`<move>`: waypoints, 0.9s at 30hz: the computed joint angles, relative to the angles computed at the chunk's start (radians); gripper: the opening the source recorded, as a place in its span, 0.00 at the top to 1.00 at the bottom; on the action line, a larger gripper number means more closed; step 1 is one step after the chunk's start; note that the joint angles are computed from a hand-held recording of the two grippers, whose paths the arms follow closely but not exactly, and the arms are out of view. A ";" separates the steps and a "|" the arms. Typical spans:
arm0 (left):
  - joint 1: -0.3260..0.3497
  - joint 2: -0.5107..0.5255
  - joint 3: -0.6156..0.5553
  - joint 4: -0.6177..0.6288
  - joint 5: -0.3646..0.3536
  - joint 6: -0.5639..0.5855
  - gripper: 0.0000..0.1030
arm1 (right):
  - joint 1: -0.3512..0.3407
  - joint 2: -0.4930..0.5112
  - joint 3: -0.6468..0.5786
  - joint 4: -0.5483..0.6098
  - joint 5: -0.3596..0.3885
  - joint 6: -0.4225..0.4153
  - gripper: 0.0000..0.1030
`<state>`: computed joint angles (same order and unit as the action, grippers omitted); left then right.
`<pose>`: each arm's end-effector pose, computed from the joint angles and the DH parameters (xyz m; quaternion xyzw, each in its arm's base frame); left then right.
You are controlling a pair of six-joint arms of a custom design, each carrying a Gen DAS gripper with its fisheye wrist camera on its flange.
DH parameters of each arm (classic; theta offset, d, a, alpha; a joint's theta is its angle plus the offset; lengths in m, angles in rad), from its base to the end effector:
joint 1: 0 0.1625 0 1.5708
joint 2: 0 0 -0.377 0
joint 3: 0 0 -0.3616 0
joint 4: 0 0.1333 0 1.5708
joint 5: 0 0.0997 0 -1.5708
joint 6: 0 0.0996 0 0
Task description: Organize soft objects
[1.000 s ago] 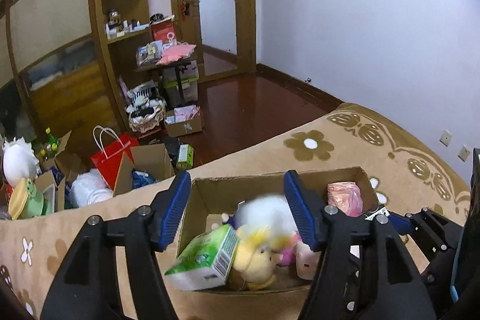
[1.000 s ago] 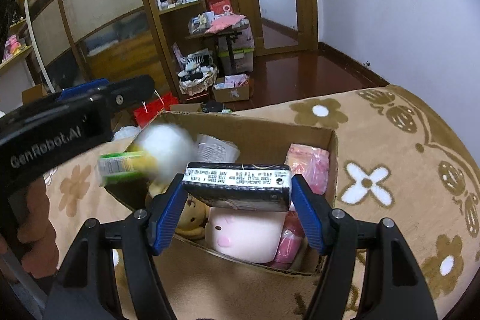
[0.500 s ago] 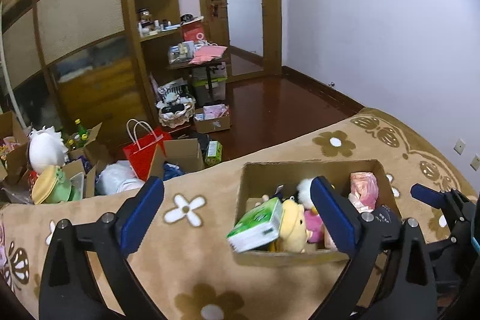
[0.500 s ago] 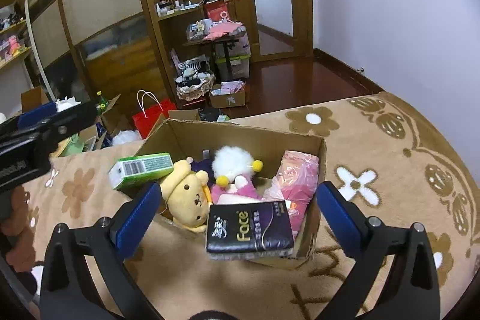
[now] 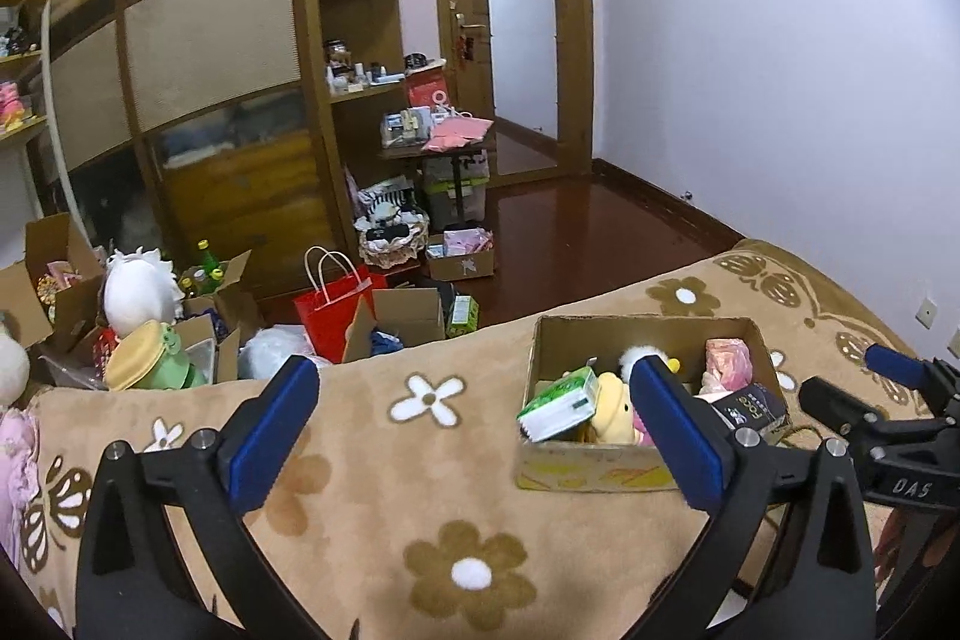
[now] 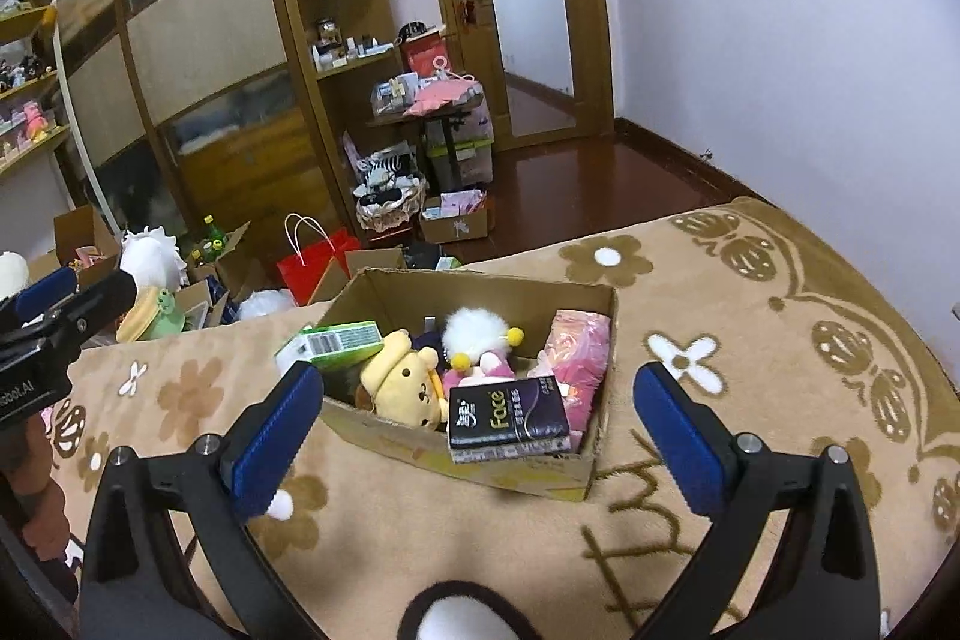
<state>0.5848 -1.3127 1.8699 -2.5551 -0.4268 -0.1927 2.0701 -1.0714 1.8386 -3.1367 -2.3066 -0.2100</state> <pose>-0.3024 -0.4688 0.3396 0.2116 0.8022 -0.4422 0.3407 0.3281 -0.4627 0.2624 0.1674 -0.8547 0.4068 0.2756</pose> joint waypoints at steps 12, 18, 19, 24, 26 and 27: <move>-0.081 -0.124 0.119 0.189 0.075 -0.181 0.01 | 0.067 -0.067 0.063 -0.044 -0.036 -0.006 0.00; -0.095 -0.159 0.161 0.257 0.085 -0.242 0.01 | 0.093 -0.077 0.134 -0.102 -0.056 -0.054 0.00; -0.098 -0.165 0.172 0.262 0.095 -0.254 0.01 | 0.096 -0.076 0.146 -0.115 -0.059 -0.064 0.00; -0.114 -0.182 0.236 0.208 0.133 -0.235 0.01 | 0.098 -0.055 0.175 -0.193 -0.050 -0.111 0.00; -0.114 -0.189 0.258 0.185 0.130 -0.227 0.01 | 0.099 -0.043 0.181 -0.234 -0.038 -0.129 0.00; -0.113 -0.190 0.267 0.168 0.127 -0.220 0.01 | 0.098 -0.037 0.181 -0.248 -0.040 -0.140 0.00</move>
